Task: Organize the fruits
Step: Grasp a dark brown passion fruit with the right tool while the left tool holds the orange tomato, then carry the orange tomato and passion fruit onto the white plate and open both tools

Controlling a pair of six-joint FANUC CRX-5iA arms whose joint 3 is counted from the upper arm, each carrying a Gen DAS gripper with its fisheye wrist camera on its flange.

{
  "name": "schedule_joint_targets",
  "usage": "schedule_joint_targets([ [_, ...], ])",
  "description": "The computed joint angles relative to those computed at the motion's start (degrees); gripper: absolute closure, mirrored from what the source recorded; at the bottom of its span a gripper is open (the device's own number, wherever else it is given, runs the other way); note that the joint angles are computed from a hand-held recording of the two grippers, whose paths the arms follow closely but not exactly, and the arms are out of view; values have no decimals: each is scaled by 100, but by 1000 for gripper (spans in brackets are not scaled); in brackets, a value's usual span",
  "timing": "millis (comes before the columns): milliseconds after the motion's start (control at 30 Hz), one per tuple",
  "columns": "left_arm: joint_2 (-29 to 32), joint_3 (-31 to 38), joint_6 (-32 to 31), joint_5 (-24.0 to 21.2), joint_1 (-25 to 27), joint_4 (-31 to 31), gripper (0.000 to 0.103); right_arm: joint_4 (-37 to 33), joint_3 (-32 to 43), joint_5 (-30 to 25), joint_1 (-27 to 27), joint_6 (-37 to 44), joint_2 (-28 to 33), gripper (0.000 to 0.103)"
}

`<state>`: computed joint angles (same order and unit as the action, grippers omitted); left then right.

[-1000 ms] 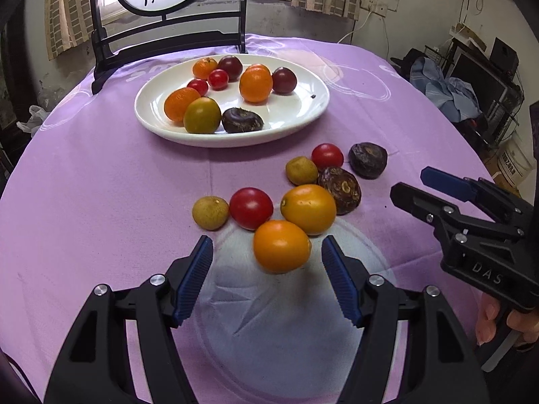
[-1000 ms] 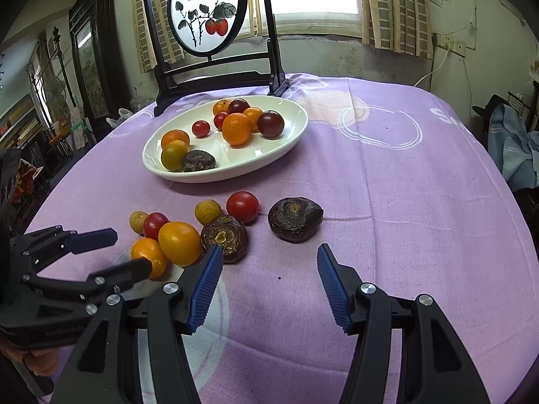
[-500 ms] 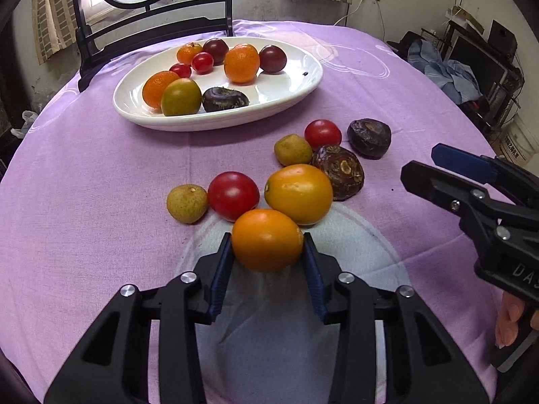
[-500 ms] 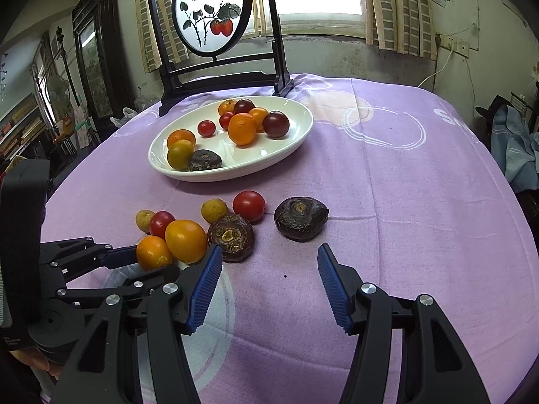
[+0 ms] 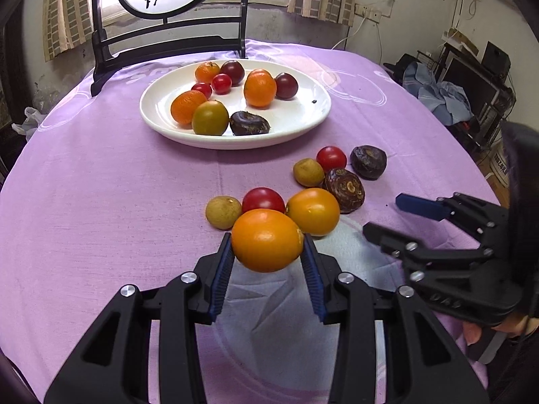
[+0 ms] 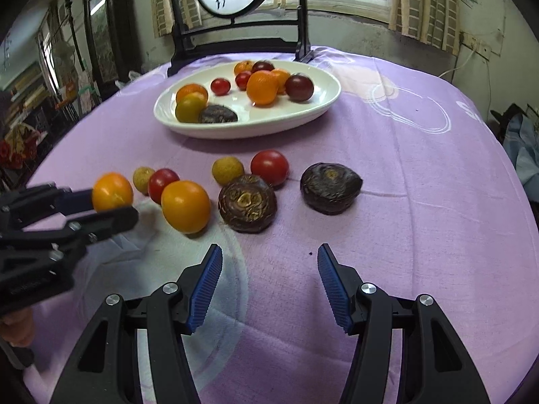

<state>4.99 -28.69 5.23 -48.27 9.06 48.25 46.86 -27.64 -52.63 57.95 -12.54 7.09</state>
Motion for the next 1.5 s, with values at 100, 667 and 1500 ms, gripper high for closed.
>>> schedule_joint_targets([
  [100, 31, 55, 76, -77, 25, -42, 64, -195, 231, -60, -65, 346, 205, 43],
  [667, 178, 224, 369, -153, 65, -186, 64, 32, 391, 123, -310, 171, 339, 62],
  [1500, 10, 638, 74, 511, -572, 705, 64, 1475, 236, -382, -332, -378, -209, 62],
])
